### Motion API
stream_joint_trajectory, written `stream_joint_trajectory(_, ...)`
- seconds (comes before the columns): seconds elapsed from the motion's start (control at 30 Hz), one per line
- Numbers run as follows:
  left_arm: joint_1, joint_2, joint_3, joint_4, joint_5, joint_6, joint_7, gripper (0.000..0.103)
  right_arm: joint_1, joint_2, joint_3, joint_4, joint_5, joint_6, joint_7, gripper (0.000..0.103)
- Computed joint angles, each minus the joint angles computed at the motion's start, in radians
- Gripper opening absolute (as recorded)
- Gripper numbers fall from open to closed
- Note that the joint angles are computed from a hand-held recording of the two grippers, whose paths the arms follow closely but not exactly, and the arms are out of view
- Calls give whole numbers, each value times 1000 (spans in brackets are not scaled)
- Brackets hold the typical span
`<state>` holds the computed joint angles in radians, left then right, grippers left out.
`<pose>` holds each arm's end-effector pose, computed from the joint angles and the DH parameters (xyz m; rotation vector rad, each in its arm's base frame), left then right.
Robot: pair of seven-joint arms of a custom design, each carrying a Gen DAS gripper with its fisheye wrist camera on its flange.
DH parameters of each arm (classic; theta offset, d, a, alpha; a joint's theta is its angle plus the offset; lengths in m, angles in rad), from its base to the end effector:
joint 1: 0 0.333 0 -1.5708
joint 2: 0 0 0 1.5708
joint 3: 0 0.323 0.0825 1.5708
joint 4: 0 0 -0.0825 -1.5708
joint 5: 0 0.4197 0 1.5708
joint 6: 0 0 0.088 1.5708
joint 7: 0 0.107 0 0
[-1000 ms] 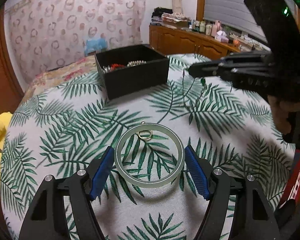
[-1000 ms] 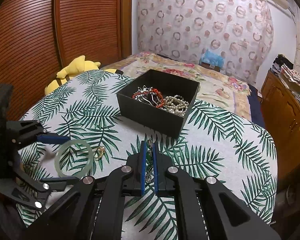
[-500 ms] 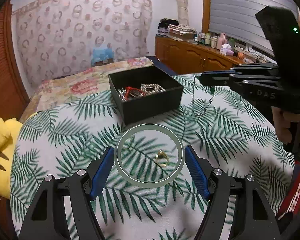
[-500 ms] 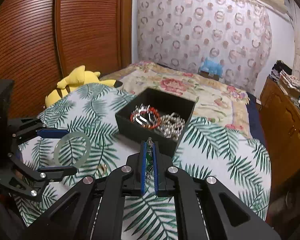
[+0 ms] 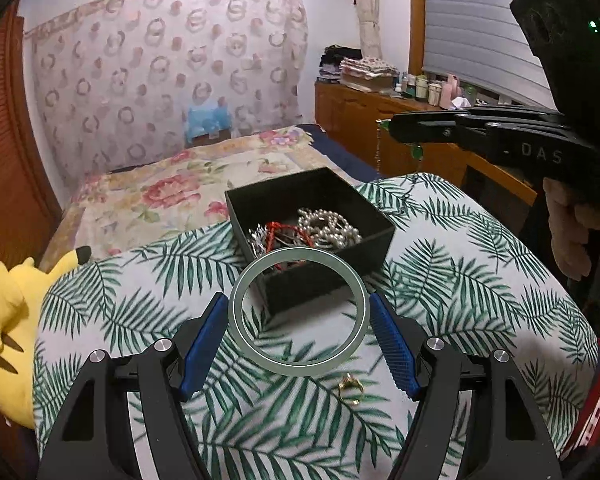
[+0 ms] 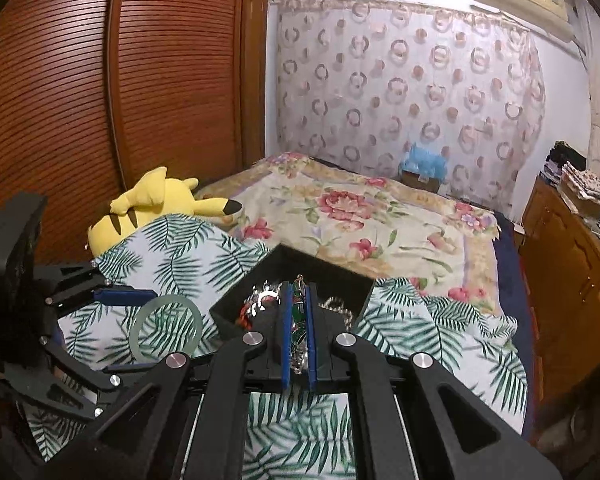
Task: Organize jewelry
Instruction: 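Grasp the jade bangle with the left tool while the right tool carries pearls, then lower the jade bangle into the black box and open the left tool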
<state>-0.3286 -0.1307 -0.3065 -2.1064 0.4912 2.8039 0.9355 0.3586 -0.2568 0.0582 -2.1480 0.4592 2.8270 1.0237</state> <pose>0.4617 -0.3773 0.5572 -1.3584 2.0730 -0.9641 0.5188 0.2086 0.6150 -1.9752 1.0389 -0.5794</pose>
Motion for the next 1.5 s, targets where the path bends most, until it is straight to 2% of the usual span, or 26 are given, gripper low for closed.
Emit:
stream_joint_trajectory(0.2,2,43,9,52,-3,-20,28,69,7,81,-12,67,43,-17,-43,7)
stream_joint_trajectory(0.53,-4,131,23,160,11,-50,56,69,-25,159,4,107,54,-25,-46,8)
stream_joint_trajectory(0.8,-32,241,40,292,63,-97,56,69,-54,132,1,48,33,7,6,8)
stream_joint_trajectory(1.13,-74,366,68,443,59,-158,81,69,-78,62,-19,-57,5,14,52,8)
stream_joint_trajectory(1.3,-86,383,75,468,51,-191,84,70,-69,35,-29,-92,20,18,42,8)
stream_joint_trajectory(1.4,-85,361,77,440,54,-171,69,78,-64,17,-28,-112,21,22,45,8)
stream_joint_trajectory(1.5,-81,333,73,407,54,-157,60,78,-58,-7,-25,-139,21,27,48,8)
